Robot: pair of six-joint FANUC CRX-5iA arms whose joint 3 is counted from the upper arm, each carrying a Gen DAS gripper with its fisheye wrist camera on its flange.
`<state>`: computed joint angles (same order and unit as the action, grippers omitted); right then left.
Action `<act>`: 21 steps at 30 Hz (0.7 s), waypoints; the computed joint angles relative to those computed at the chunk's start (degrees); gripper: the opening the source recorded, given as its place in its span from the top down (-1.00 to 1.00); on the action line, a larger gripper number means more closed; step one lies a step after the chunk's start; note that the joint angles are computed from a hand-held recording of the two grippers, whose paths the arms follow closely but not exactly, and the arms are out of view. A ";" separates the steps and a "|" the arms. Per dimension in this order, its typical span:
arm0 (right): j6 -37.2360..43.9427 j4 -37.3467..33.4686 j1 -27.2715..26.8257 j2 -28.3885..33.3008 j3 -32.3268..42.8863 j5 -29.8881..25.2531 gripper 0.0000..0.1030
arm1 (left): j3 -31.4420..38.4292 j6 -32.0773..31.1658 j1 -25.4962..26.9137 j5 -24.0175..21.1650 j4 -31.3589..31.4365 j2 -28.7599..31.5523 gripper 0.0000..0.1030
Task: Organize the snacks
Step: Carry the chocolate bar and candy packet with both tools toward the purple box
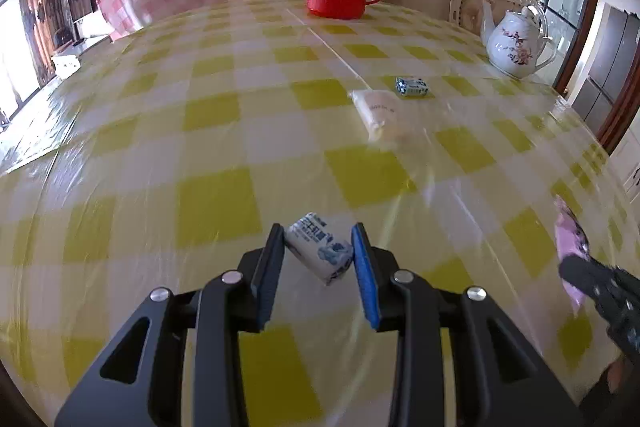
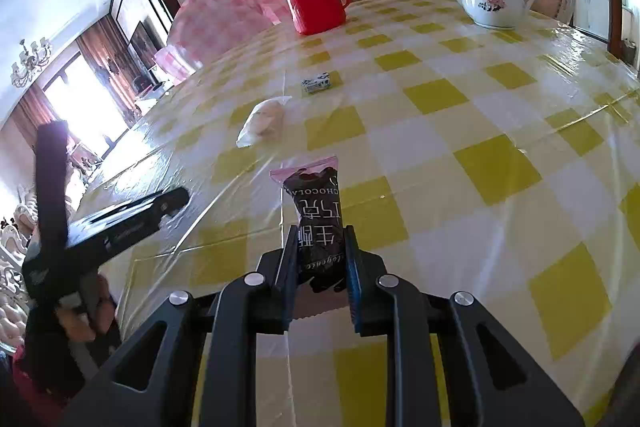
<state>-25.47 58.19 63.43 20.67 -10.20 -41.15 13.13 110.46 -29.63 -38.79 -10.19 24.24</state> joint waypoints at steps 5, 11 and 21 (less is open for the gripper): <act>-2.59 1.61 1.29 -0.49 -0.78 -0.46 0.59 | -6.37 2.33 -0.47 2.79 -1.30 -4.76 0.33; -4.54 3.63 4.99 0.08 -0.36 -1.69 0.59 | -12.26 5.41 -1.48 5.15 -3.59 -9.89 0.32; -12.39 7.37 10.33 0.67 -1.21 -2.02 0.59 | -22.90 7.10 -2.58 9.88 -2.75 -18.65 0.32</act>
